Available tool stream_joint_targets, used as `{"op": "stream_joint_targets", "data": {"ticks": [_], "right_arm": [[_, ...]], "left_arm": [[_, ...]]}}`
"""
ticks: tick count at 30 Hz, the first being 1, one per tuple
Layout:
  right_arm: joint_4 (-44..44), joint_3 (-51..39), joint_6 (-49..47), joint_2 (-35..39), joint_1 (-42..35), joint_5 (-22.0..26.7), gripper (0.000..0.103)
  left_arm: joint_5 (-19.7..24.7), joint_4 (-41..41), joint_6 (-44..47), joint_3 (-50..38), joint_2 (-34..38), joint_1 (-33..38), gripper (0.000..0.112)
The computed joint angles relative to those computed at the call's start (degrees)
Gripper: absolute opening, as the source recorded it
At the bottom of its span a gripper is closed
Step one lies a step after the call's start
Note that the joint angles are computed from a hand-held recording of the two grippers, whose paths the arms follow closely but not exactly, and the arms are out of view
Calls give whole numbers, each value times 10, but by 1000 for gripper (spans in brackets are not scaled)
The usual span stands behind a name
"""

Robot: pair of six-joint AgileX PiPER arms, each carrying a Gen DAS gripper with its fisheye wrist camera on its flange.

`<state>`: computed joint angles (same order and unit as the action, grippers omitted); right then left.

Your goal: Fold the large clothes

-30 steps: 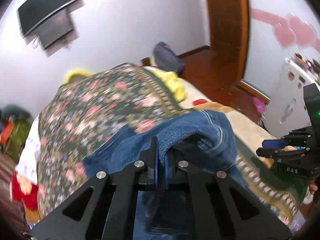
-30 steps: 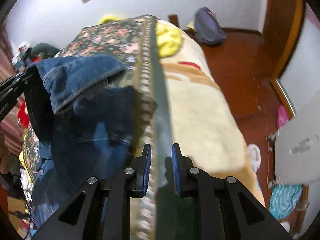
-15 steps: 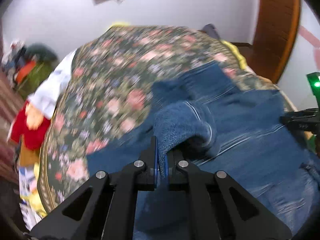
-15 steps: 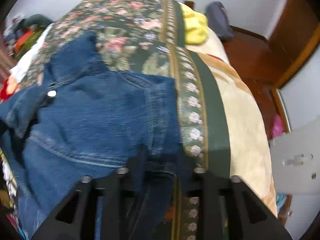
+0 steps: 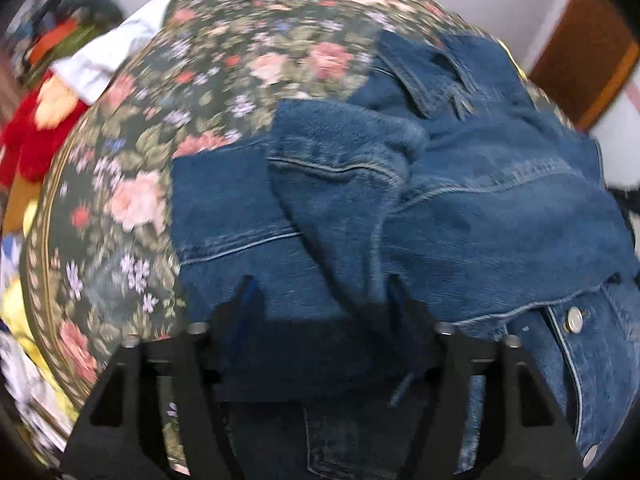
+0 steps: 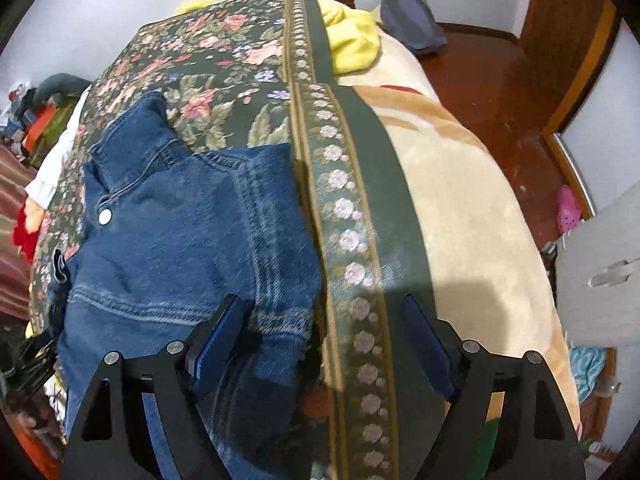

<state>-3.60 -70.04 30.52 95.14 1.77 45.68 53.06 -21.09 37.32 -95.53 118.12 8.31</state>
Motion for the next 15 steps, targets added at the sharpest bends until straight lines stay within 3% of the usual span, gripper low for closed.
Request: {"op": "stream_joint_targets", "data": {"ticks": [3,9,15], "right_arm": [[-18,8,3,-21,21,1,80],[-23,-3,-5,-35,53,6,80],[-10,-19,-6,-26,71,2,80]], "left_arm": [[51,-24,-8,-43,26,21,70],[86,-41,-24,-114,38,22,70],[99,41,-104,-201,86,6,70]]}}
